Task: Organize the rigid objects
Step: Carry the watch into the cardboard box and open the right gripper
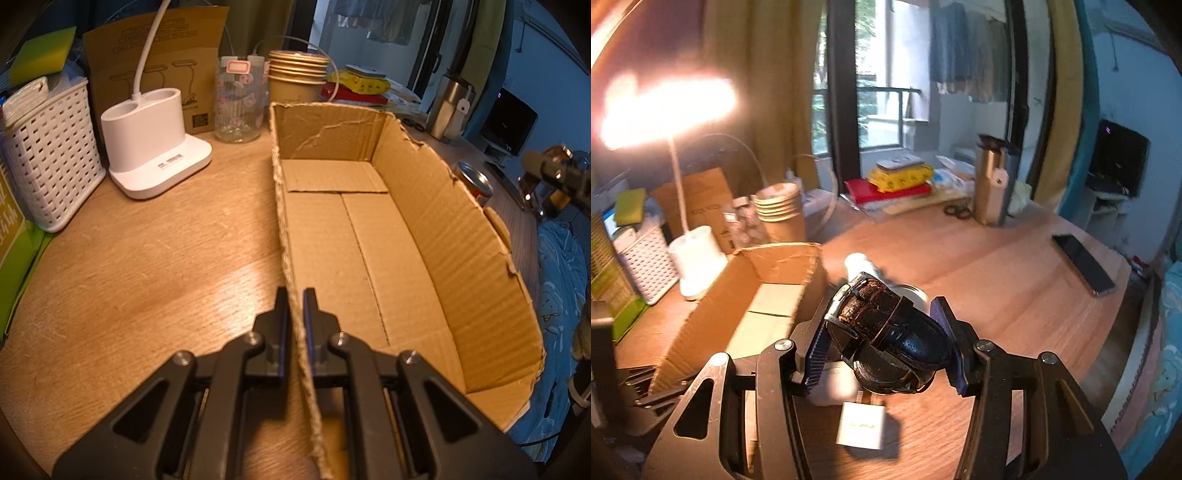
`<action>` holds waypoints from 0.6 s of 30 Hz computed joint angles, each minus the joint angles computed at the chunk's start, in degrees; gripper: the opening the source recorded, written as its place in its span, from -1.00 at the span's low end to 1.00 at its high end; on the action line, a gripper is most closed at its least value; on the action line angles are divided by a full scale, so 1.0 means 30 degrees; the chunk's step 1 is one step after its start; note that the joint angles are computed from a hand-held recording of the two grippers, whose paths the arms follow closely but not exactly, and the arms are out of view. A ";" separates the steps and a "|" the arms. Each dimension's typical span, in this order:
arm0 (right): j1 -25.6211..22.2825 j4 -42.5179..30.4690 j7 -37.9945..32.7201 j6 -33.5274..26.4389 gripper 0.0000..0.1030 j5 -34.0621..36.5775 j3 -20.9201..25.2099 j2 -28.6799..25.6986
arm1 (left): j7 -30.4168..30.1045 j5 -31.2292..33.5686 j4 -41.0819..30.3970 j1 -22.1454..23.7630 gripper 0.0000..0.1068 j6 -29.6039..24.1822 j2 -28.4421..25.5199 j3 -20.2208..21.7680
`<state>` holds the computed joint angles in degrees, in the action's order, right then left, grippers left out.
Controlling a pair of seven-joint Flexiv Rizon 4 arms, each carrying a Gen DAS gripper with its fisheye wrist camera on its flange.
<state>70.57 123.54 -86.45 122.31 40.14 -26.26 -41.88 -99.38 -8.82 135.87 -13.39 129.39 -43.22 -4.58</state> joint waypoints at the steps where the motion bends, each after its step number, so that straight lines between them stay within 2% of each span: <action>1: 0.0049 -0.0008 -0.0067 0.0059 0.08 -0.0116 0.0086 0.0083 | -0.0013 0.0025 -0.0009 0.0031 -0.86 -0.0005 -0.0008 -0.0008; 10: -0.0933 -0.0416 -0.1417 0.0863 0.08 -0.1300 0.2653 0.0614 | -0.0033 0.0070 -0.0029 0.0048 -0.86 -0.0003 -0.0022 0.0005; 18: -0.3544 -0.0389 -0.1500 0.1637 0.08 -0.3091 0.6101 0.0855 | -0.0032 0.0066 -0.0038 0.0041 -0.86 -0.0011 -0.0022 0.0011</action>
<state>59.94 122.38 -90.95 127.22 30.87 -7.96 -39.32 -99.48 -8.62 135.76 -13.27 129.36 -43.28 -4.54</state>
